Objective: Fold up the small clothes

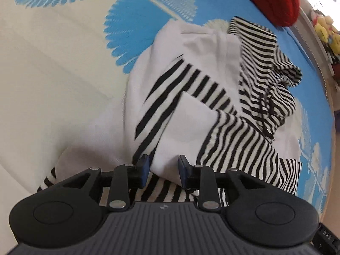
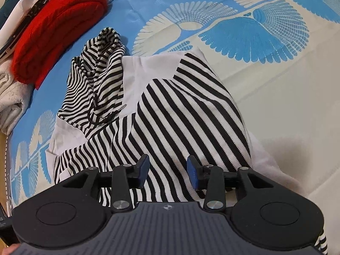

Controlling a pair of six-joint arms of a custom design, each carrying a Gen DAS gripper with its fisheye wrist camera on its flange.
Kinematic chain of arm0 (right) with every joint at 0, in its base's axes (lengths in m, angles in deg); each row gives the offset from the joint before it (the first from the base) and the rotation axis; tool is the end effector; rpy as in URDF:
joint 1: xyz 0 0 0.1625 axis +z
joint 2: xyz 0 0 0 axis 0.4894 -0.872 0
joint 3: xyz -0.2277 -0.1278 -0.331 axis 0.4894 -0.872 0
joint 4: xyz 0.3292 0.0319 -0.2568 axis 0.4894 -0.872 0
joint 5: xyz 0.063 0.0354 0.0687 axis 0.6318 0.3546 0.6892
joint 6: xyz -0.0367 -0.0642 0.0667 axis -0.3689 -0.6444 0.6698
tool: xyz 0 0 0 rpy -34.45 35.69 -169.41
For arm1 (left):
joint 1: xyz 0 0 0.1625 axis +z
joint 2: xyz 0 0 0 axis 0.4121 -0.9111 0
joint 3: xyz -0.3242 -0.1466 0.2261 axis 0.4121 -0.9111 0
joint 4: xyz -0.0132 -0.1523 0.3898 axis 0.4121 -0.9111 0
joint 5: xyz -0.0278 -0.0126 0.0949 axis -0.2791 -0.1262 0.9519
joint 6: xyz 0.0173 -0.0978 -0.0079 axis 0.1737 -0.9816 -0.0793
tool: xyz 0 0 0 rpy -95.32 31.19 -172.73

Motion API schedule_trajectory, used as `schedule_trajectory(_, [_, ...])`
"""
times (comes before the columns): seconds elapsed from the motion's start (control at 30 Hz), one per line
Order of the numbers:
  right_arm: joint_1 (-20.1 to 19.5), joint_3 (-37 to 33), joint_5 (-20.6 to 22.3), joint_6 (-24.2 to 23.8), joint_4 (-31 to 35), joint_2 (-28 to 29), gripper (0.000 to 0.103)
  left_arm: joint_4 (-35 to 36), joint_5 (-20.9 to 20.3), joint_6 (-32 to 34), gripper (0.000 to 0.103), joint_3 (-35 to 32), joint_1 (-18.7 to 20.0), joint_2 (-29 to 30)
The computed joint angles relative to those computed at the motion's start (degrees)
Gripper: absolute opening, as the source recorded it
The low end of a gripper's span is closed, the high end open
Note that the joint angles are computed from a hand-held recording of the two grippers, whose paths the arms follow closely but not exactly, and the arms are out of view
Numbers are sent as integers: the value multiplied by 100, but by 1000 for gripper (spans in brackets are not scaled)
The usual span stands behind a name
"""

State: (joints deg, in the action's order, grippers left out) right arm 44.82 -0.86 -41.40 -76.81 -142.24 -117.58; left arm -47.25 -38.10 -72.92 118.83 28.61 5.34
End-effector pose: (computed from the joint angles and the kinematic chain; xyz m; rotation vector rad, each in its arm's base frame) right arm -0.0886 -0.6805 0.3884 -0.4333 -2.5731 0.7903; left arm -0.2969 -0.7138 -0.0140 -0.4557 2.5525 -0.5705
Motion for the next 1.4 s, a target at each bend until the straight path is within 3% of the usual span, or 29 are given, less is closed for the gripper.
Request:
schedule_trajectory(0.07, [-8, -27, 14, 66, 69, 14, 41, 96, 273, 46, 2, -39, -81, 13])
schedule_trajectory(0.2, [-36, -61, 27, 256, 223, 26, 42, -1, 716, -264, 2, 216, -329, -222])
schedule_trajectory(0.3, [-65, -64, -18, 492, 282, 23, 42, 507, 1183, -767, 2, 308, -526, -326])
schedule_trajectory(0.33, [-74, -61, -60, 552, 282, 25, 42, 675, 1147, -953, 2, 290, -519, -334])
schedule_trajectory(0.43, [-118, -56, -218, 727, 312, 42, 42, 1066, 538, -1308, 4, 84, -333, -287])
schedule_trajectory(0.6, [-213, -106, -531, 1158, 588, 80, 42, 744, 1007, -701, 9, 22, -448, -132])
schedule_trajectory(0.67, [-216, -88, -586, 1175, 540, 68, 42, 546, 833, -370, 10, -40, -402, -49])
schedule_trajectory(0.8, [-182, -92, -669, 1056, 460, 74, 42, 913, 100, -618, 14, -217, -118, 88])
schedule_trajectory(0.9, [-174, -123, -701, 1067, 487, 82, 42, 922, 236, -557, 15, -195, -165, 99])
schedule_trajectory(0.97, [-105, -95, -788, 809, 256, 95, 42, 890, 561, -361, 20, -223, -287, 122])
schedule_trajectory(1.07, [48, -11, -837, -41, -377, 135, 45, 702, 976, 74, 29, -240, -406, 192])
schedule_trajectory(1.17, [82, 5, -625, -597, -450, 130, 53, 1218, 760, -243, 29, -379, -292, 243])
schedule_trajectory(1.23, [-31, -172, -377, -245, 206, 136, 53, 1074, 510, -460, 29, -228, -193, 166])
schedule_trajectory(1.3, [-148, -336, -323, 305, 784, 172, 53, 1241, 664, -465, 29, -292, -242, 150])
schedule_trajectory(1.4, [-197, -385, -418, 516, 906, 199, 53, 704, 807, -172, 30, -165, -311, 106])
